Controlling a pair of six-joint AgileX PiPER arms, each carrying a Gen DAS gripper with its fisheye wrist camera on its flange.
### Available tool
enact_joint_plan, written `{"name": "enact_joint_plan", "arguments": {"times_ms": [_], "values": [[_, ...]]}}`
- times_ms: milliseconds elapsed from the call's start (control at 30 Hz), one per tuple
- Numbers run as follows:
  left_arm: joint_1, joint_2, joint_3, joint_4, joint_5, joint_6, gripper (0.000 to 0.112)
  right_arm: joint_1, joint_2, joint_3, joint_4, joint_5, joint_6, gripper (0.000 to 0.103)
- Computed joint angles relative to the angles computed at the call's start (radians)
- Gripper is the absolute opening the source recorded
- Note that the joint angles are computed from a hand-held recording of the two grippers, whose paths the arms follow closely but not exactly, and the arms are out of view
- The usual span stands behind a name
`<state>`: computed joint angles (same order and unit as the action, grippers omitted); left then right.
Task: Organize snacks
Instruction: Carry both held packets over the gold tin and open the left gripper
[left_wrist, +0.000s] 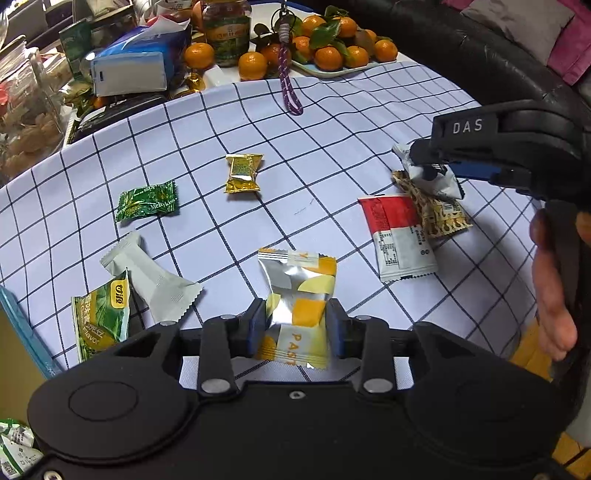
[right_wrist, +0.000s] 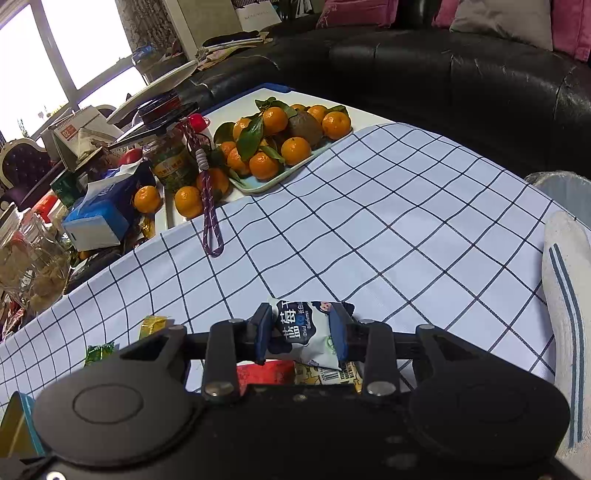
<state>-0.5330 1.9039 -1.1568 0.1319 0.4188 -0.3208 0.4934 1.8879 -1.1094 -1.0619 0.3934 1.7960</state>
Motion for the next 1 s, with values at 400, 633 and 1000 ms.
{"name": "enact_joint_plan", "arguments": {"times_ms": [400, 633, 1000], "values": [[-0.043, 0.046, -0.064, 0.175, 0.058, -0.278, 0.041, 0.014, 0.008, -0.010, -0.003, 0.004, 0.000, 0.036], [-0.012, -0.059, -0.026, 0.325, 0.101, -0.563, 0.041, 0.047, -0.017, -0.036, 0.049, 0.037, -0.033, 0.036], [0.073, -0.294, 0.093, 0.608, 0.341, -0.880, 0.041, 0.191, -0.082, -0.146, 0.072, 0.153, -0.140, 0.036]]}}
